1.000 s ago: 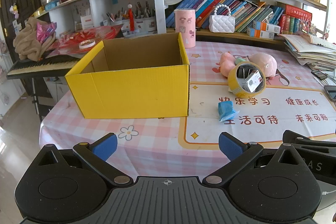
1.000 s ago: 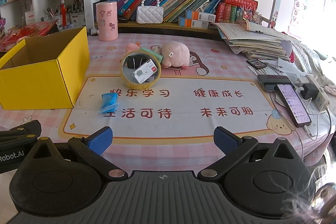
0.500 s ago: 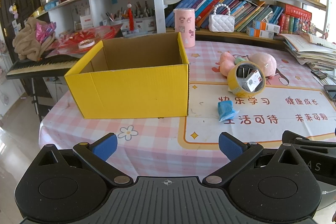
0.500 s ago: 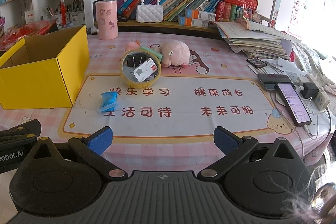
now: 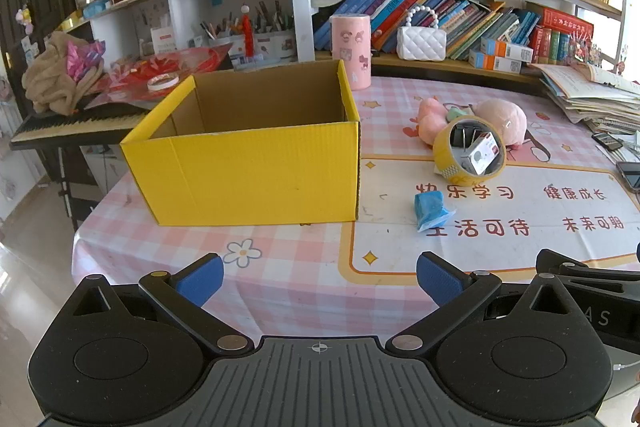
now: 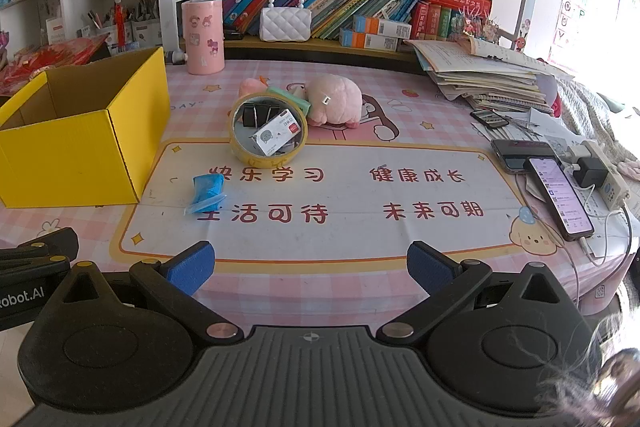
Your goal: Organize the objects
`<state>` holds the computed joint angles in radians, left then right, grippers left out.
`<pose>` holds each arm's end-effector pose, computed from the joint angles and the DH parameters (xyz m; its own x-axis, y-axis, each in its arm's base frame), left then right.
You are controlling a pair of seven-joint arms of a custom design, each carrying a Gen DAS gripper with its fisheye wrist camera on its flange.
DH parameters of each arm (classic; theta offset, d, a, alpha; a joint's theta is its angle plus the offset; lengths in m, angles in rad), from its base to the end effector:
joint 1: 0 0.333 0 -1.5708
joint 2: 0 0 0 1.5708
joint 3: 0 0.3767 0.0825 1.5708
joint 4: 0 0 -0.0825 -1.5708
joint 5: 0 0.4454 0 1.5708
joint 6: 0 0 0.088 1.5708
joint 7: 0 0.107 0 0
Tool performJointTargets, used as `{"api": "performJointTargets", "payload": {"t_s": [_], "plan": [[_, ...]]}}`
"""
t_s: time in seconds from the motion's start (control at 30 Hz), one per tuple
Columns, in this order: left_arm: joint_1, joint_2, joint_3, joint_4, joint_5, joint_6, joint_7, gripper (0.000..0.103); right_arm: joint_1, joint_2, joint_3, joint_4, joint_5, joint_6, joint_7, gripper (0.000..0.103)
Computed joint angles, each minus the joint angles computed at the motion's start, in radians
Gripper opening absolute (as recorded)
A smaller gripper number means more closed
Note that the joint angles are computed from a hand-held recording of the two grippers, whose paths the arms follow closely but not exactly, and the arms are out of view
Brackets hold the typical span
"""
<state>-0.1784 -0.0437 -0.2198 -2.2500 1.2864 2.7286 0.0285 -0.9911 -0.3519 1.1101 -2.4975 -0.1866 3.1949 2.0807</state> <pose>0.5268 -0.2618 0.4434 0.0797 -0.9949 -0.0624 -0.6344 -0.0024 -0.7730 0.5289 0.1070 0.4530 -0.1087 -0.9924 0.0580 -0.6271 0.0232 -0.7786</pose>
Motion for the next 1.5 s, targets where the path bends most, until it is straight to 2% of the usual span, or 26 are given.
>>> {"api": "performJointTargets", "payload": {"t_s": [0.73, 1.13, 1.2, 1.33, 1.4, 1.5], "plan": [[-0.01, 0.019, 0.004, 0.009, 0.017, 0.003, -0.017, 0.103, -0.01, 0.004, 0.008, 0.006, -0.011, -0.004, 0.009, 0.103], [-0.003, 0.019, 0.009, 0.008, -0.014, 0.018, 0.024, 0.103, -0.005, 0.008, 0.004, 0.018, -0.03, -0.019, 0.026, 0.103], [-0.002, 0.02, 0.01, 0.008, -0.017, 0.021, 0.028, 0.103, -0.048, 0.015, 0.039, 0.014, -0.041, 0.001, 0.032, 0.103], [-0.001, 0.023, 0.011, 0.01, -0.023, 0.023, 0.035, 0.103, -0.031, 0.016, 0.023, 0.014, -0.028, -0.005, 0.016, 0.103], [-0.002, 0.026, 0.011, 0.013, -0.028, 0.018, 0.037, 0.103, -0.067, 0.017, 0.063, 0.025, -0.031, -0.007, 0.025, 0.103], [-0.002, 0.03, 0.013, 0.015, -0.032, 0.02, 0.041, 0.103, -0.062, 0.018, 0.057, 0.026, -0.028, -0.01, 0.021, 0.103]]}}
